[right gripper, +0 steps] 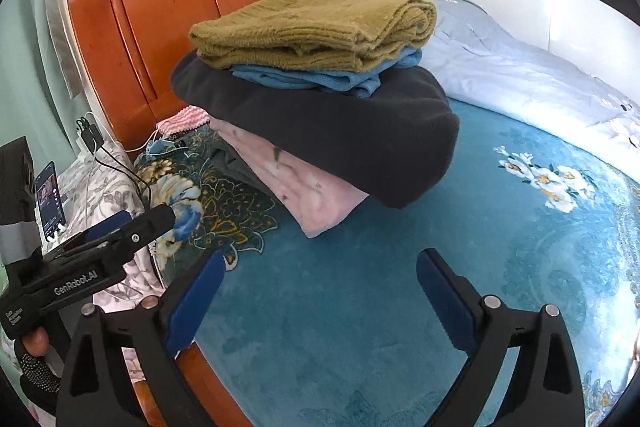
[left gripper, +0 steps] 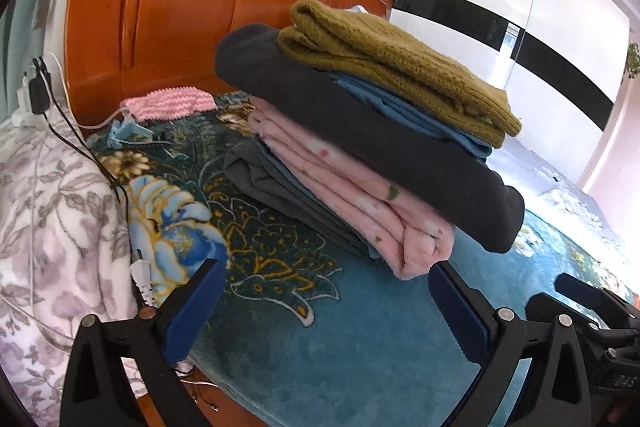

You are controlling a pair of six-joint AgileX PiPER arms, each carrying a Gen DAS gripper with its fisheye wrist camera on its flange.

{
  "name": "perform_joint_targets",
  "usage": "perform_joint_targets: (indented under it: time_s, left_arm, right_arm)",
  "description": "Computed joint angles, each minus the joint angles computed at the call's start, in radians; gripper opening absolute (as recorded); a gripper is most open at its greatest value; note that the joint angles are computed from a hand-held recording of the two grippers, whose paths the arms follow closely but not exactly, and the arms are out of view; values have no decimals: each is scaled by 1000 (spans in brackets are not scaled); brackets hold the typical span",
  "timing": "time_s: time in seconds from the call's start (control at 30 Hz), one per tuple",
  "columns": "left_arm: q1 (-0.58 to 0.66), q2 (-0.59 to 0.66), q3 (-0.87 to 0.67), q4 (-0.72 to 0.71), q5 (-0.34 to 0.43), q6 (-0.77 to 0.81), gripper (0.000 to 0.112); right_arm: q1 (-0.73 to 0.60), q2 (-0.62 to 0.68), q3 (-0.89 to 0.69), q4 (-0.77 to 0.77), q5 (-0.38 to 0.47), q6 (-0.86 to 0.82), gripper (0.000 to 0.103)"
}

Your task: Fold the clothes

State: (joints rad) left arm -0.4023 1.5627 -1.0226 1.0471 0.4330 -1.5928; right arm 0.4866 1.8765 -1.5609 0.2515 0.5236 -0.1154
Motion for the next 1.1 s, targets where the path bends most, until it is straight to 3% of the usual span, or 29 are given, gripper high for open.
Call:
perform_joint_targets:
  time_s: [0.3, 0.53, 1.1]
  left_arm:
    - [-75, 9, -4, 161, 93, -165, 103]
    - [-130, 32, -69, 42, 211, -19, 103]
    - [-133, 38, -125, -126, 245, 155, 103]
  right_arm:
    - [10, -42, 54, -106, -17, 98, 97]
    - [21, -52, 67, -183, 13, 189, 97]
    - [47, -84, 68, -282, 55, 285, 97]
